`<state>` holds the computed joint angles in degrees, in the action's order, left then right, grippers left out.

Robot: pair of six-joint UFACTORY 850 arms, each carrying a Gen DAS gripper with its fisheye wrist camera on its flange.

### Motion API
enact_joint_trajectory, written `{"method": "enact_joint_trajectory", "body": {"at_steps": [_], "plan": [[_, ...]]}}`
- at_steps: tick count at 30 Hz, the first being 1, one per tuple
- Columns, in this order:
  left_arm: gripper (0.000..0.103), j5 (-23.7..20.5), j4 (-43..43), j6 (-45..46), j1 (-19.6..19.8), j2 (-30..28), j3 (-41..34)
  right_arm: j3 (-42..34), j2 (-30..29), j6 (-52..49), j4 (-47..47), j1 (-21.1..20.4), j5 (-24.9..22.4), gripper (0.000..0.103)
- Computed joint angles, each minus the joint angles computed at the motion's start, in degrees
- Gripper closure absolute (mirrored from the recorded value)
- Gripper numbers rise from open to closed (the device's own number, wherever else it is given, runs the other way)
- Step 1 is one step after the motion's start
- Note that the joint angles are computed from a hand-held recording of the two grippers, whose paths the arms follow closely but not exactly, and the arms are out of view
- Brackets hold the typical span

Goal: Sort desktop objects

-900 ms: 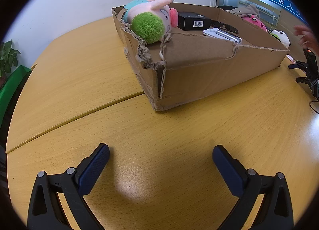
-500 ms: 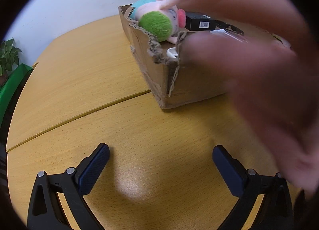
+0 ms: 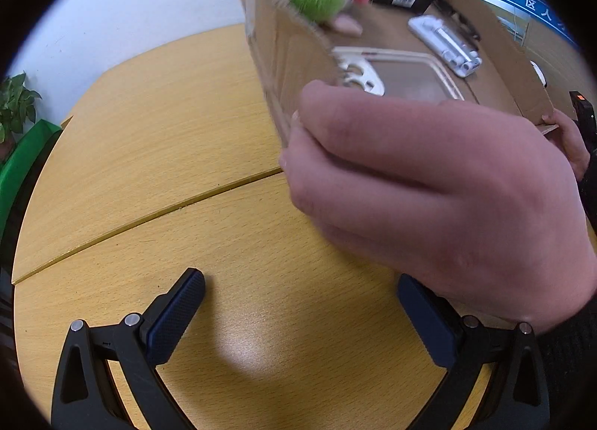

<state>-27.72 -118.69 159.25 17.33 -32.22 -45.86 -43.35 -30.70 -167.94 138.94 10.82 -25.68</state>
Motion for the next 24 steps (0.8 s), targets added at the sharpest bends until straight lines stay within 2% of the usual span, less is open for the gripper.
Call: {"method": "enact_joint_trajectory", "body": {"at_steps": [24], "plan": [[0.000,-0.4,3.4,-1.3,2.2,-3.1,-3.3,-0.2,0.0,0.4,-0.7,-0.1,0.1,0.000]]}}
